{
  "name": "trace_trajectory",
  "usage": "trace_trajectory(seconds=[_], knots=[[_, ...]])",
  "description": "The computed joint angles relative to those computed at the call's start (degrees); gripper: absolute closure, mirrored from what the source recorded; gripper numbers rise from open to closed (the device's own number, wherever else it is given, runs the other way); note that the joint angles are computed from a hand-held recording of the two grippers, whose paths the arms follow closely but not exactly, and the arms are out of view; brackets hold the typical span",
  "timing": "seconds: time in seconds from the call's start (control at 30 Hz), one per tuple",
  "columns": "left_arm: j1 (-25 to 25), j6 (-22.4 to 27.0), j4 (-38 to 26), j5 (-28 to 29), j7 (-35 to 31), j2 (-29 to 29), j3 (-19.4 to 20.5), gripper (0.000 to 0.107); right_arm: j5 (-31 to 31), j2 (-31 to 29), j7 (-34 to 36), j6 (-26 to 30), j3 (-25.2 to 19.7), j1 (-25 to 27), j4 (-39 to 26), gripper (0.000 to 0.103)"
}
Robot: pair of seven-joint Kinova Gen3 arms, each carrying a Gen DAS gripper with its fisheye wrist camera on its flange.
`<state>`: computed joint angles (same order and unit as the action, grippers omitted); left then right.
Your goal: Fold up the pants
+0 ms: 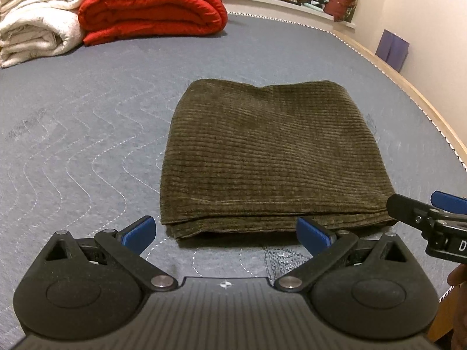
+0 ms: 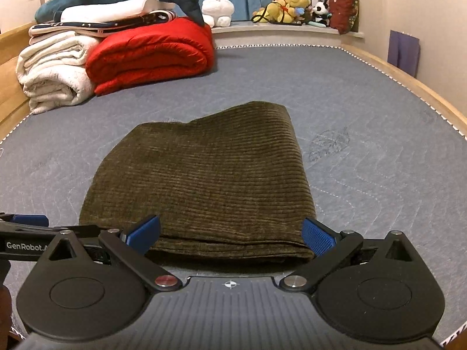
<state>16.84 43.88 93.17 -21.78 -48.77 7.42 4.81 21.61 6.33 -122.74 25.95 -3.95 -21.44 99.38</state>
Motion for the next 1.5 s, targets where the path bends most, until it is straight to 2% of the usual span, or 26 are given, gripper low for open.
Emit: trace_trajectory(seconds=[0.4, 0.57, 1.1, 1.5], knots=[[0.38, -0.01, 0.46, -0.19, 0.21, -0.24, 0.22, 0.005, -0.41, -0.97, 0.77, -1.12, -0.26, 0.54, 1.31, 0.001], [0.46, -0.24, 0.87, -0.61, 0.52, -0.54, 0.31, 0.005, 4.14, -1.10, -3.53, -0.86, 0.02, -0.75, 1.72, 0.001], [-0.08, -1.20, 1.53, -0.14, -0.36, -1.26, 0.64, 0.005, 5.95, -0.68, -6.43, 0.21, -0.52, -1.54, 1.50, 0.001], [-0.15, -2.03, 1.99, -0.12, -0.95, -1.62, 0.84, 0.005, 5.63, -0.67, -6.01, 0.13, -0.57, -1.44, 1.49, 0.001]])
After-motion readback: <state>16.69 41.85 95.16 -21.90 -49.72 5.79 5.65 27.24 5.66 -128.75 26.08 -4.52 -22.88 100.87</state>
